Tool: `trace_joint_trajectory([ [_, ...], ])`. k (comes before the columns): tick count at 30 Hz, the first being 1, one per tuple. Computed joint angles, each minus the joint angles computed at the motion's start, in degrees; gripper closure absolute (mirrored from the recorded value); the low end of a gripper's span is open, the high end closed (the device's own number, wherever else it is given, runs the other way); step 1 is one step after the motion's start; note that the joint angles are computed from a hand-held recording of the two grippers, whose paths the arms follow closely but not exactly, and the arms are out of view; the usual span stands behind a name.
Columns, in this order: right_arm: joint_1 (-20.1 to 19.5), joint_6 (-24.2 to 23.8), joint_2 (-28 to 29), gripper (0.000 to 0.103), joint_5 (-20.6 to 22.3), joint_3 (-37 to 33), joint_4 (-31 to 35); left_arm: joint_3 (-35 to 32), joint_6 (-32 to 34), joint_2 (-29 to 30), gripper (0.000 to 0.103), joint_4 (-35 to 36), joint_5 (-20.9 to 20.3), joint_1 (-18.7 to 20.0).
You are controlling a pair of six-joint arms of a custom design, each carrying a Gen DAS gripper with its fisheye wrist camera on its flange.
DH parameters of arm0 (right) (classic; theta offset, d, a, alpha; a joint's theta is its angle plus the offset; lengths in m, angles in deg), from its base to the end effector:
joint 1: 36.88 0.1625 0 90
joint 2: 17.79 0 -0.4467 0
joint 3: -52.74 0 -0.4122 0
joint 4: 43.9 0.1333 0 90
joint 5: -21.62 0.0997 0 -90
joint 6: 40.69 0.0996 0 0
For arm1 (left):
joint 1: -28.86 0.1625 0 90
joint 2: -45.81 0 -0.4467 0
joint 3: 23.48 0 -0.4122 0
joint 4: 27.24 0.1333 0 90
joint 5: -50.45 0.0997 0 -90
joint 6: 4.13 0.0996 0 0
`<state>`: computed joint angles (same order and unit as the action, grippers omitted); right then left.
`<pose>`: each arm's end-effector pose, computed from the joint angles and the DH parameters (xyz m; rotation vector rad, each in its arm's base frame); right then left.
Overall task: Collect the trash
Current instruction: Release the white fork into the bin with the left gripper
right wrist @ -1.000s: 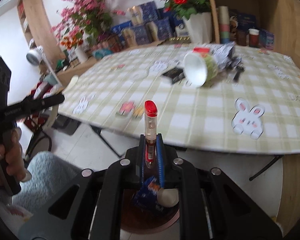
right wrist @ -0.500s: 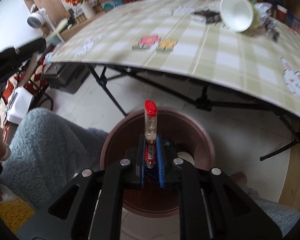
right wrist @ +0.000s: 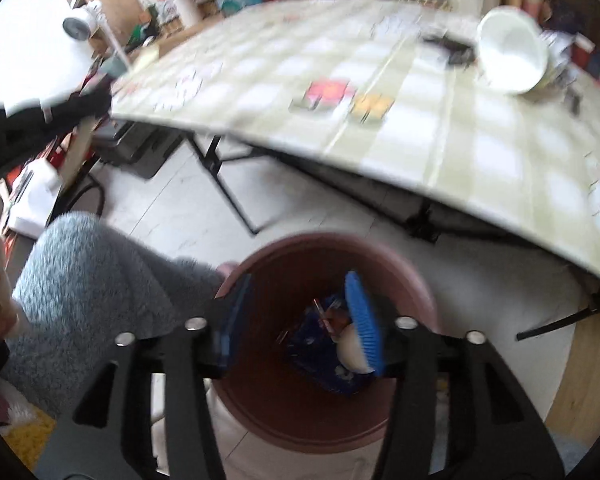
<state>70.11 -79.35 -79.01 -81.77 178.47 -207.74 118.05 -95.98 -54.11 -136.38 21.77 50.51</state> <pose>0.2534 -0.4522 0.1025 1.3187 -2.5575 0.1671 -0.2022 -0.3177 0.2465 -0.2028 2.3028 -1.2624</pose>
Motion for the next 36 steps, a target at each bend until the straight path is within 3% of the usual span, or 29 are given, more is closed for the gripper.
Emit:
trace_joint_trajectory([
  [3,-0.2,2.0,-2.2,0.02,2.2,0.3,-3.7,-0.4,1.0,0.9,0.09,-0.9,-0.3,0.0],
  [7,0.1,3.1,-4.4,0.006,2.9,0.5,-9.4,-1.2,3.0,2.8,0.09,-2.7,-0.8,0.1],
  [13,-0.2,4.5,-7.2,0.006,3.2,-0.2,-14.1,-2.5,8.5,6.9,0.09,-7.7,-2.4,0.4],
  [24,-1.6,4.1,-8.8,0.006,-2.7,-0.1,-21.6,-5.3,19.6,15.5,0.09,-17.7,-7.8,2.9],
  [36,-4.1,3.4,-10.9,0.006,-1.6,1.0,-22.8,-7.7,31.6,23.0,0.09,-29.1,-16.8,9.0],
])
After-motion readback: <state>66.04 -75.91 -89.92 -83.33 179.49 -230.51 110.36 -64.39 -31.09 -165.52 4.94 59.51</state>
